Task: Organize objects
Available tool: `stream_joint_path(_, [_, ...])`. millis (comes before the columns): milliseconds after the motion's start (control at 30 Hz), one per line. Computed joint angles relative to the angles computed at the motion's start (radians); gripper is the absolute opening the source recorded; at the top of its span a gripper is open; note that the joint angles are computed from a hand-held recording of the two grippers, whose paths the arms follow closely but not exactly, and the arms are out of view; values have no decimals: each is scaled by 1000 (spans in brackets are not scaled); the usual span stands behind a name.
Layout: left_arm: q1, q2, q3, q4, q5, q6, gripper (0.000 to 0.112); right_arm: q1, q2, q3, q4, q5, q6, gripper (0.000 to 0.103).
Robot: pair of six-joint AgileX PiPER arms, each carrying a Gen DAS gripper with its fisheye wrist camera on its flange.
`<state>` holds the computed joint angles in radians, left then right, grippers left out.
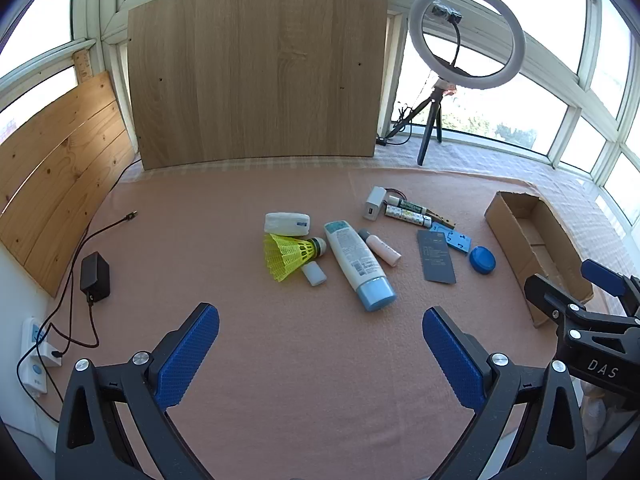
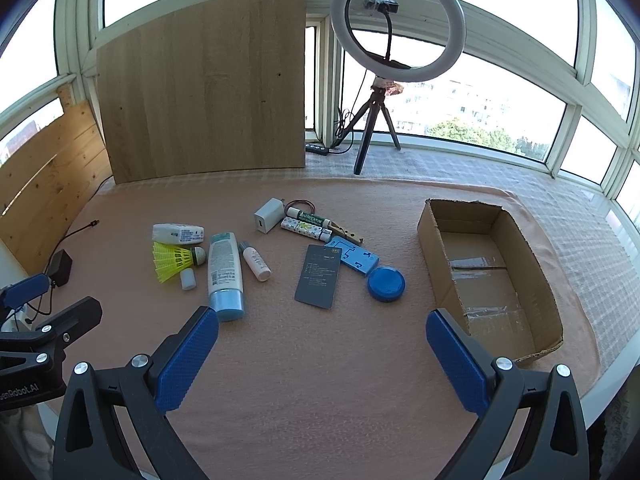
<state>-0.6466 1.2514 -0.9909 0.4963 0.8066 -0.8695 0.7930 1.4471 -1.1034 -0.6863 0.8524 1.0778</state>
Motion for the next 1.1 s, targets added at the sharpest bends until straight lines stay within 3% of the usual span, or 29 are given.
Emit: stream_joint_path(1100, [28,52,-39,-25,-13,40,103,-42,32,-11,45,-32,-49,103])
